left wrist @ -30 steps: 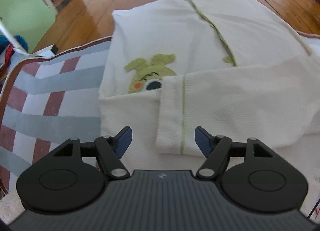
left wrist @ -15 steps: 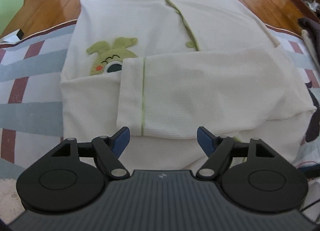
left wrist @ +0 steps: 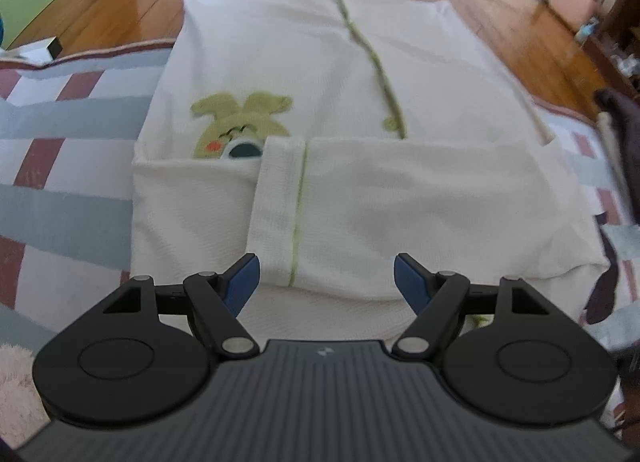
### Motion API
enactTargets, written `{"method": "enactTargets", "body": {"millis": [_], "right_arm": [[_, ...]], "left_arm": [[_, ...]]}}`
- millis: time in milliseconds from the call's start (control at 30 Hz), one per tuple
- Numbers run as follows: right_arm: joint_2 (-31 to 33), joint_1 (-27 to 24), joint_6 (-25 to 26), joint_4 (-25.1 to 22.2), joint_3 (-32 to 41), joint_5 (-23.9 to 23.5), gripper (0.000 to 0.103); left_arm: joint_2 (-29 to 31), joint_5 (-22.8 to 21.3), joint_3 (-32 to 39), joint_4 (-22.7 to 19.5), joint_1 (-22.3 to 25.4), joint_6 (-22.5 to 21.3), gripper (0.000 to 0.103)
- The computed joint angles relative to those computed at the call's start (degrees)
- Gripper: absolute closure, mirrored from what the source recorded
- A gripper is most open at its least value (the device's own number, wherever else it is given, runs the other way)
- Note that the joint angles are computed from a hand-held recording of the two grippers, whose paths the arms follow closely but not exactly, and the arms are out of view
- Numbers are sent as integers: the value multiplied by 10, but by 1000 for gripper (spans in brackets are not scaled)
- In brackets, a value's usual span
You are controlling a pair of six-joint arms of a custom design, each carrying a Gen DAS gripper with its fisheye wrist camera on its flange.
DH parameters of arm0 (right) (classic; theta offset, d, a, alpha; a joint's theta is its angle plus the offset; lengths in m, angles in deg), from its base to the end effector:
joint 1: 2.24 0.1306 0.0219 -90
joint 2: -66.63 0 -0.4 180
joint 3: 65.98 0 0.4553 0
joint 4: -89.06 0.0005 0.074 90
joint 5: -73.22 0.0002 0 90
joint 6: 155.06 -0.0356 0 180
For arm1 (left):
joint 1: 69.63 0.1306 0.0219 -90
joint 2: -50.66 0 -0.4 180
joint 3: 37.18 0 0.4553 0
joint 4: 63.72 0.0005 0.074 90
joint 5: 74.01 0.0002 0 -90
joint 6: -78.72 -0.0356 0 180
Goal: Fold clothes
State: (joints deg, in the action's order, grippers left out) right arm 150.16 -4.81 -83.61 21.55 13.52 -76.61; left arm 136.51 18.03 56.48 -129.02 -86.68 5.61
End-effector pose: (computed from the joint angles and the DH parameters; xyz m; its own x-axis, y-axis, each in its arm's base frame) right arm 0.4608 0.0096 0.4088 -0.9782 0.2039 -0.0393 0.0636 0.4741 0.8782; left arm 0.4801 -0.1491 0.4989 -0.8619 -0.0394 -0.5055 0.0636 0.9807 -0.1849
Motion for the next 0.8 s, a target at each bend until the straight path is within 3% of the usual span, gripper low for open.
{"method": "enactTargets", "body": {"millis": [67,200,300,433,500,533,600,667,700,733,800], "right_arm": [[24,8,-8,12,42,9,94],[90,36,38,-20,152,85,94],[145,49,34,-40,234,114,94],[214,57,49,-98,316,172,89],[231,53,65,-122,331,226,86],[220,53,72,-103,318,254,85],[198,51,89,-63,292,309,85],[157,44,102,0,245,350,71],[128,38,107,39,212,361,58],[100,31,120,71,181,367,57],[56,17,153,100,136,377,57]], "left_arm": [[-9,21,-5,20,2,-9,29],[-18,78,-4,37,7,-36,29],[20,157,46,-30,13,-100,20],[80,71,110,-90,-13,-260,5],[114,3,129,-96,-20,-304,5],[133,-34,137,-98,-22,-308,9],[153,-29,138,-80,-6,-304,27],[167,40,145,-87,17,-264,60],[172,87,147,-91,29,-241,72],[174,125,148,-91,37,-228,88],[166,127,142,-68,38,-224,88]]}}
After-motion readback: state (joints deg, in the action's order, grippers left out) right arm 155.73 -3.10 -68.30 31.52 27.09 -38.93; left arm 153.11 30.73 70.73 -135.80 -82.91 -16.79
